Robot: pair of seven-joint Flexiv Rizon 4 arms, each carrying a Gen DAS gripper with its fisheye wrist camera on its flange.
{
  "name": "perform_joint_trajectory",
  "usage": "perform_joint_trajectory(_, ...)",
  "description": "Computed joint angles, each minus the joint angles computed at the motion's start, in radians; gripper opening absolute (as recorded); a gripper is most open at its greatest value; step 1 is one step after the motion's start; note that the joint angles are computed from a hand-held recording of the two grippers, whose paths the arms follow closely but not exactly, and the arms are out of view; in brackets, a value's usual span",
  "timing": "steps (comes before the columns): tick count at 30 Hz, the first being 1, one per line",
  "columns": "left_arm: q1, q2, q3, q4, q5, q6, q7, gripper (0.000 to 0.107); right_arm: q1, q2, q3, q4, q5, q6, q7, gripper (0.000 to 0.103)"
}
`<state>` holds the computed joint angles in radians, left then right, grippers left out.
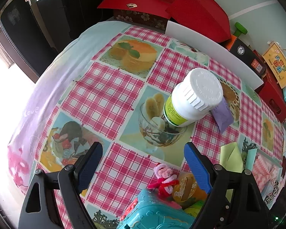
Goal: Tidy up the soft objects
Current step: 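Grasp the green cloth with the right tool while the left tool grasps the pink-red plush toy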
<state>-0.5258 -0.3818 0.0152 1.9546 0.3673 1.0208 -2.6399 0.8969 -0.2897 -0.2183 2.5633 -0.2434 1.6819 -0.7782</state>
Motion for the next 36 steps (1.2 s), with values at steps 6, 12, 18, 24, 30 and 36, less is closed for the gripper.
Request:
perform_joint_trajectory(6,0.008,-0.007,-0.008,0.002,-0.017,0.008,0.021,0.087,0.126,-0.006,-0.133,0.011,-0.028,-0.013,0.005,0.056)
perform_joint_trajectory(12,0.006,-0.018,-0.012,-0.007,-0.03,0.004,0.055,0.087,0.249,-0.01,-0.265,0.029,-0.034,-0.02,-0.008,0.042)
perform_joint_trajectory(18,0.004,-0.03,-0.015,-0.015,-0.046,0.001,0.093,0.087,0.294,-0.022,-0.31,0.035,0.031,-0.004,-0.038,0.021)
perform_joint_trajectory(24,0.004,-0.051,-0.028,-0.028,-0.079,-0.006,0.145,0.087,0.285,-0.025,-0.294,0.032,0.076,0.003,-0.071,0.017)
perform_joint_trajectory(30,-0.001,-0.069,-0.038,-0.039,-0.113,-0.009,0.198,0.087,0.239,-0.025,-0.242,0.026,0.105,0.017,-0.086,0.014)
perform_joint_trajectory(36,0.003,-0.071,-0.049,-0.05,-0.147,-0.04,0.29,0.086,0.286,-0.028,-0.276,0.028,0.126,0.016,-0.106,0.014)
